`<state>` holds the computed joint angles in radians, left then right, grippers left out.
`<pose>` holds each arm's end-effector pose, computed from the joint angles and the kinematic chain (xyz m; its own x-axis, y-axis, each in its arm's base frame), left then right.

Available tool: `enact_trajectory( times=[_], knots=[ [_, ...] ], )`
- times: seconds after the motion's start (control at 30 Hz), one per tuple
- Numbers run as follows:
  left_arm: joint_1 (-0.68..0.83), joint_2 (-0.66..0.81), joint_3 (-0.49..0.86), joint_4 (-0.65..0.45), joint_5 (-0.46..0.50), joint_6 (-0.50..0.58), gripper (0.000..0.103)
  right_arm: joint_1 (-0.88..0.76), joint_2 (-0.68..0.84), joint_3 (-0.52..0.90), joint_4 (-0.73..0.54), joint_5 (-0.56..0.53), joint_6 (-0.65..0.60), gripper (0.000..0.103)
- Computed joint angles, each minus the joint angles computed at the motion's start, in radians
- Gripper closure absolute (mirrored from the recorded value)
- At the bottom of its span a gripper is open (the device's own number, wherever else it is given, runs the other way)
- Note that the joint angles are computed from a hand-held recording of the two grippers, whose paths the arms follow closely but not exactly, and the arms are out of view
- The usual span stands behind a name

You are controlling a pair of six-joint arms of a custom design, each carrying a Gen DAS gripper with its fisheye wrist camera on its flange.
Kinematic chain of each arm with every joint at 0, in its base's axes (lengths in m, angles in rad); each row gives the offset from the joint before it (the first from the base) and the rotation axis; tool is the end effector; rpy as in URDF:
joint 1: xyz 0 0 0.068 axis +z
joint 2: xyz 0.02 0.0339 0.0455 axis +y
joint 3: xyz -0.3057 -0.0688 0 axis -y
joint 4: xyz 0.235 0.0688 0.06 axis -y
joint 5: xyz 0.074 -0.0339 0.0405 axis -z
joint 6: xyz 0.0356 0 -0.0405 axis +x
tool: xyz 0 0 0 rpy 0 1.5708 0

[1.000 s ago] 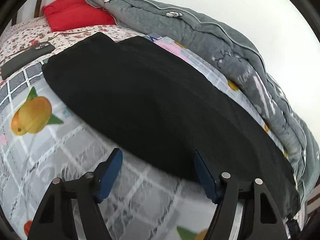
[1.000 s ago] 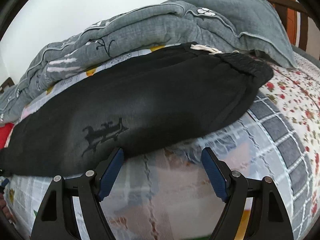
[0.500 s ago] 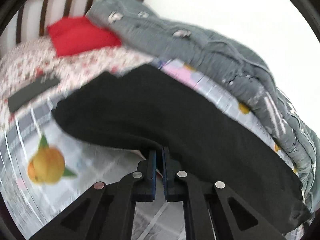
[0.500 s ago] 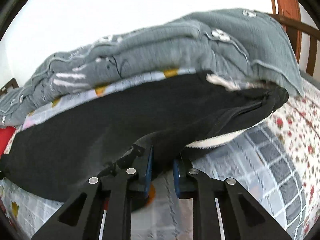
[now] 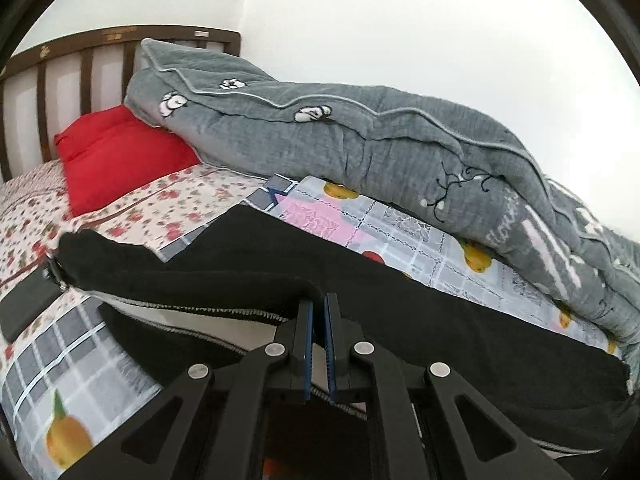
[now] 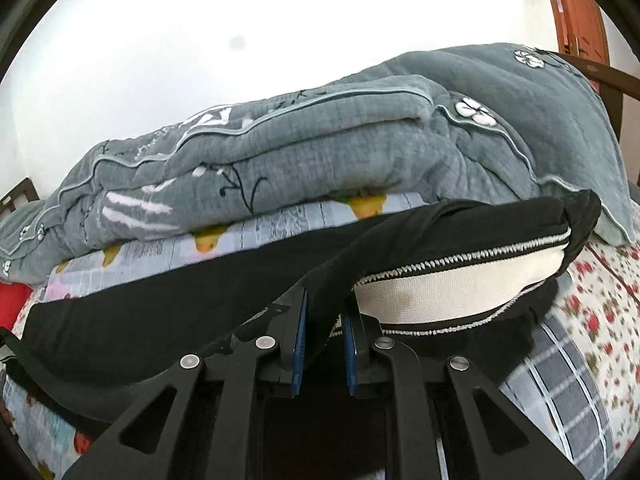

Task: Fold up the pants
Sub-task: 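Lift the waistband with both grippers and fold it over toward the cuffs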

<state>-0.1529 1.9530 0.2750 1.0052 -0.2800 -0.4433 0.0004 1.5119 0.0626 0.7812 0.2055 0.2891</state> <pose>0.2517 -0.0288 0.0896 -0.5275 -0.3358 -0.7804 -0.3249 0.9285 -0.1799 0.1755 -0.0072 0.1252 -0.5482 0.2789 -0.7885 0.3298 0.9385 0.1026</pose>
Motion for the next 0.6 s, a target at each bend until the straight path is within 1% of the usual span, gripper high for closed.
enact_trajectory(
  times=[0.1, 0.17, 0.3, 0.4, 0.47, 0.53, 0.6],
  knots=[
    [-0.002, 0.067, 0.064, 0.01, -0.01, 0.017, 0.097, 0.001, 0.107, 0.056, 0.047, 0.013, 0.014, 0.088],
    [0.0, 0.109, 0.119, -0.004, -0.016, 0.028, 0.097, -0.001, 0.173, 0.094, 0.077, 0.016, 0.023, 0.088],
    [0.011, 0.166, 0.2, -0.032, -0.007, 0.018, 0.097, 0.017, 0.267, 0.183, 0.075, 0.054, 0.031, 0.088],
    [0.019, 0.213, 0.239, -0.01, 0.0, 0.021, 0.097, 0.018, 0.312, 0.225, 0.082, 0.062, 0.04, 0.088],
    [0.025, 0.246, 0.249, 0.024, 0.013, 0.022, 0.097, 0.008, 0.352, 0.233, 0.129, 0.049, 0.057, 0.087],
    [0.029, 0.279, 0.248, 0.068, 0.027, 0.015, 0.097, -0.008, 0.401, 0.218, 0.217, 0.022, 0.076, 0.087],
    [0.03, 0.298, 0.258, 0.07, 0.031, 0.012, 0.096, -0.008, 0.43, 0.21, 0.267, 0.017, 0.082, 0.086]
  ],
)
